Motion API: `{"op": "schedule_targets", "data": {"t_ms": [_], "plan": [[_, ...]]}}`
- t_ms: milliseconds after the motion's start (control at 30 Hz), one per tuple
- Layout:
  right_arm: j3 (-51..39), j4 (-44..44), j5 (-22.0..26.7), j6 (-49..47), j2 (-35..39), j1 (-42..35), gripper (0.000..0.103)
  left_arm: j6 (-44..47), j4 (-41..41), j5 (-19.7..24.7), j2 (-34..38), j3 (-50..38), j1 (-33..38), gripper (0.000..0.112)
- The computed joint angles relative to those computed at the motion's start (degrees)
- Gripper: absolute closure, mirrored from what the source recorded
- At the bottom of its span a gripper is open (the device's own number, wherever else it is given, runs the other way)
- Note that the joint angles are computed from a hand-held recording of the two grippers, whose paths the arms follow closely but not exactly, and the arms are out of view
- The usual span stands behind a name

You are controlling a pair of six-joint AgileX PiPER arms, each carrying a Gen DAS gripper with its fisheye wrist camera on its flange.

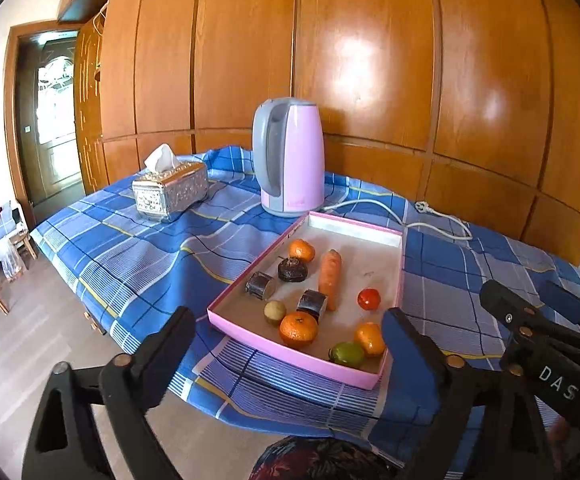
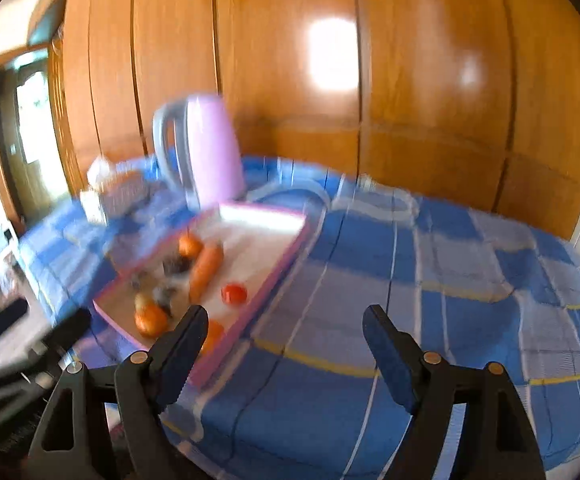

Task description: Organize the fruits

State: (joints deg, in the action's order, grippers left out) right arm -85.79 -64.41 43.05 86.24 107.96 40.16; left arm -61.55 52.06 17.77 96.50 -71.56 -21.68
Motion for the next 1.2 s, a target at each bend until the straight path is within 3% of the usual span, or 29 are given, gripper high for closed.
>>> {"op": "schedule_targets", "data": {"t_ms": [167, 433, 600, 1200], "plan": [[-1.15, 14.19, -4.59, -8.98, 0.45, -3.57, 0.017, -4.28, 4.19, -0.04, -0.92, 0.76, -0.46, 0.011], [-1.66, 12.63, -0.91, -11.34, 1.92, -0.81, 0.019, -5.05, 4.69, 0.83, -0.57, 0.45, -0.51, 0.011], [-1.81, 9.91, -0.55, -10.86, 1.99, 0.63, 0.019, -5.12, 4.57, 1.40, -0.22, 0.27, -0.45, 0.011], [-4.40, 12.27, 0.33, -13.91, 3.59, 1.08, 0.019, -3.47, 2.39, 1.74, 0.15, -0.30, -0.14, 0.011]]}}
